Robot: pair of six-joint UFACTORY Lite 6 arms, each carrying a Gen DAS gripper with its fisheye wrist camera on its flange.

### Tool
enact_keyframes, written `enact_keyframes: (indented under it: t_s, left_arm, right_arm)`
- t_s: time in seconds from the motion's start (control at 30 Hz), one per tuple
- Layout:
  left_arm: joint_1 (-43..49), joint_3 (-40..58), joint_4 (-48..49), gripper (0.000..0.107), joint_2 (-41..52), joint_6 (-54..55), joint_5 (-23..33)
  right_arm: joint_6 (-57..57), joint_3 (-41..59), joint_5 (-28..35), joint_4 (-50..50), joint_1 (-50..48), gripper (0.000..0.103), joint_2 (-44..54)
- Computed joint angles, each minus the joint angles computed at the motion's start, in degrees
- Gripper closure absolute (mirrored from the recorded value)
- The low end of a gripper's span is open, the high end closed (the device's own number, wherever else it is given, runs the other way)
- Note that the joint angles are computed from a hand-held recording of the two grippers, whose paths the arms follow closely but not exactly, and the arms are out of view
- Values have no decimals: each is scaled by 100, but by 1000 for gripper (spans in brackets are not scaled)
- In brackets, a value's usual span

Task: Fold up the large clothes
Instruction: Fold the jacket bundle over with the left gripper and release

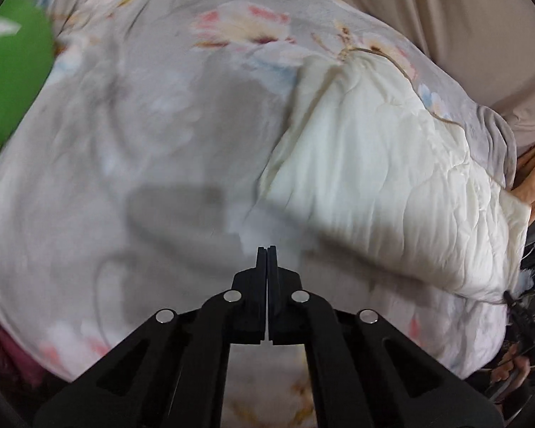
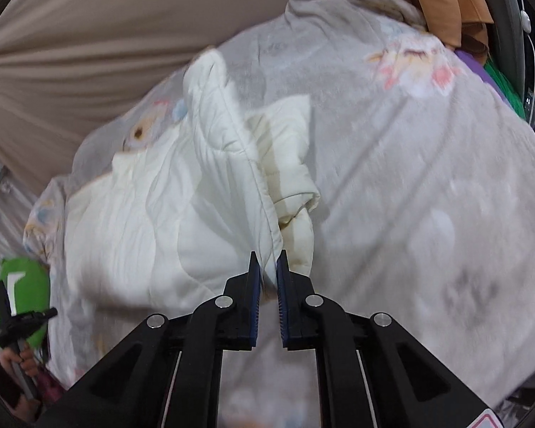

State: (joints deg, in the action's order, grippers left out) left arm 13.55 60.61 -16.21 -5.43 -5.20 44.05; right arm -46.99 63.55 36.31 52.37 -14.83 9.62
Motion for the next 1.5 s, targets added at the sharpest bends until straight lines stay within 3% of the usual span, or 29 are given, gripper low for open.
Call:
enact_keyframes:
  t_s: [0.1, 0.17, 0.2, 0.27, 0.3, 0.33, 0.4, 0.43, 0.5, 0.6, 0.7, 0.73, 0.77, 0.87, 1.03, 1.17, 1.3, 1.37, 1.4, 1.5]
  left_arm:
    - [150, -963, 164, 107, -1087, -74, 80]
    - [158, -1117, 94, 107, -1257, -185, -88]
    - [180, -1102, -184, 101, -1209, -83, -251]
    - [37, -766, -446, 76, -816, -72, -523]
    - [-72, -480, -590, 55, -500, 23, -743]
    - [-225, -223, -495, 43, -225, -71, -959]
    - [-452, 426, -306, 41, 496, -24, -1306]
    - [-539, 789, -216, 36, 913, 18, -1429]
    - [-592, 1413, -292, 27, 1675, 302, -1550]
    - [-514, 2184, -901, 30, 2723, 1124, -1436]
    - [-376, 2760, -1454, 76, 3417, 1744, -838]
    - [-348, 2640, -1511, 90, 3328, 1846, -827]
    - [-312, 2477, -1646, 93, 3178, 2011, -786]
    - [-223, 1568, -1579, 98, 2229, 2099, -613]
    - [-123, -561, -1341, 98, 68, 1791, -7]
    - [-245, -1930, -1015, 95, -1326, 826, 100]
    - [-242, -1613, -671, 86, -1716, -143, -74]
    - [-251, -1002, -544, 65, -1621, -351, -407]
    - [-340, -666, -312, 47, -1413, -543, -568]
    - [-617, 379, -253, 27, -380, -519, -1151]
  right_arm:
    - [-69, -987, 42, -508, -133, 94, -484]
    - [-103, -1323, -132, -445, -135, 92, -550]
    - [-84, -1322, -158, -312, -138, 91, -518]
    - [105, -1107, -115, -220, -112, 86, -387]
    - [268, -956, -127, -296, -64, 85, -319]
    - [362, -840, -141, -334, -21, 84, -268]
    - [484, -717, -156, -365, 40, 77, -224]
    - [481, -729, -152, -312, 45, 70, -242]
    - [492, -809, -143, -193, 46, 65, -318]
    - [601, -914, -326, -107, 184, 58, -363]
    - [1061, -737, -555, -446, 379, 64, -150]
    - [1131, -651, -568, -497, 380, 78, -72]
    - [1154, -542, -545, -527, 349, 92, -1]
    - [676, -373, -222, -291, 78, 95, -14]
    - [539, -681, 322, -986, -430, 95, -471]
    - [309, -1050, 746, -1506, -917, 92, -500]
    - [648, -589, 742, -1626, -858, 78, -461]
    - [414, -190, 694, -1091, -813, 51, -514]
    - [322, -3, 615, -868, -756, 45, -473]
    - [192, 851, 334, -454, -304, 36, 124]
